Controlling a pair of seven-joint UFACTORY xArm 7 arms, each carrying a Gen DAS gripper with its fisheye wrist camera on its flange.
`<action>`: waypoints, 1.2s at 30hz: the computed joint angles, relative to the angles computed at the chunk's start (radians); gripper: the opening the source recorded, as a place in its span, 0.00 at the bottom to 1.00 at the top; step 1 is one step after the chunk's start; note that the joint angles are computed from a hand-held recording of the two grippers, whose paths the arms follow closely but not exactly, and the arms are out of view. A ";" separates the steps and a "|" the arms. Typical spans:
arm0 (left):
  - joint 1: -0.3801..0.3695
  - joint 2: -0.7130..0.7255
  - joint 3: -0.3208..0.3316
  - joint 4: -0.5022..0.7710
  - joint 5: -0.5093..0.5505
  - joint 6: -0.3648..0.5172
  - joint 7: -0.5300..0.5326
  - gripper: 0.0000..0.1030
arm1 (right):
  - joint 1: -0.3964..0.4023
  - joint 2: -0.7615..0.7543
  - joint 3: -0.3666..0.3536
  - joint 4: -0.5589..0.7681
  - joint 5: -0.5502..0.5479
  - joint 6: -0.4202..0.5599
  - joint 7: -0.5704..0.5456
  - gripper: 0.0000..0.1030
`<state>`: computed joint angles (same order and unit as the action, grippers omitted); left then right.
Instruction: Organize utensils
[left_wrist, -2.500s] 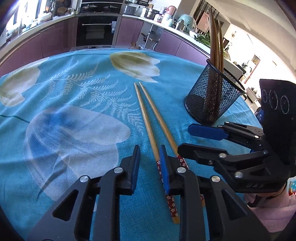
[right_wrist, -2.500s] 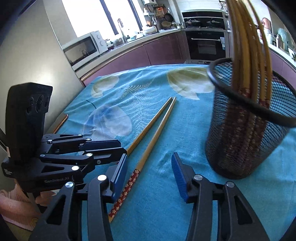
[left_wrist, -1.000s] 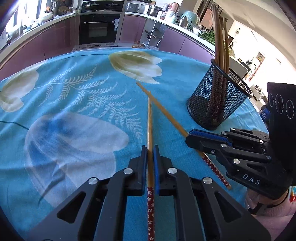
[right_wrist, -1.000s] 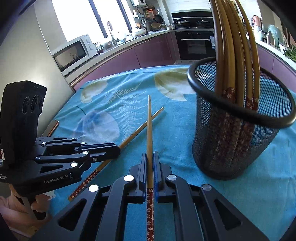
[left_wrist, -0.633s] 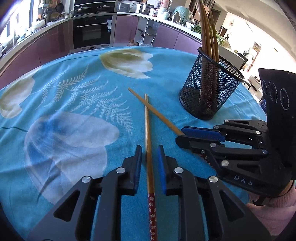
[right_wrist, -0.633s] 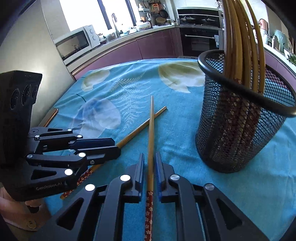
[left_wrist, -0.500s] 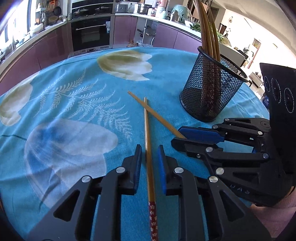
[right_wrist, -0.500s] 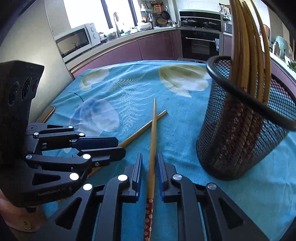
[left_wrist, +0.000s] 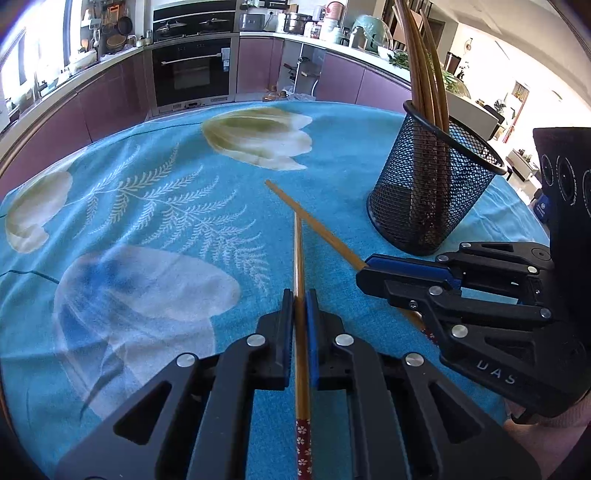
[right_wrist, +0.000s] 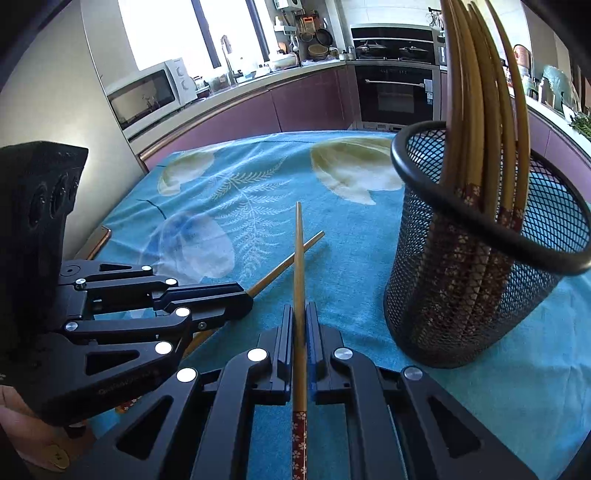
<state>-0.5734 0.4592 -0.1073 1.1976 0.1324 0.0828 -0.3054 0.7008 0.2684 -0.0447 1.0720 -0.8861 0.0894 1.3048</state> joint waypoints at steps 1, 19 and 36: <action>0.001 -0.004 -0.001 -0.004 -0.001 -0.004 0.001 0.07 | 0.009 -0.005 -0.011 -0.003 -0.016 -0.005 0.016 0.05; 0.180 -0.126 -0.189 -0.144 -0.127 -0.138 0.112 0.07 | -0.041 -0.103 0.025 -0.018 -0.449 -0.019 0.422 0.06; 0.260 -0.145 -0.295 -0.153 -0.170 -0.142 0.181 0.08 | -0.145 -0.094 0.137 0.008 -0.621 -0.046 0.562 0.06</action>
<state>-0.3138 0.3141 -0.4019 1.0443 -0.0380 -0.0588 -0.1244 0.5563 0.1747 0.0921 1.0801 -1.5073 0.0436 1.8664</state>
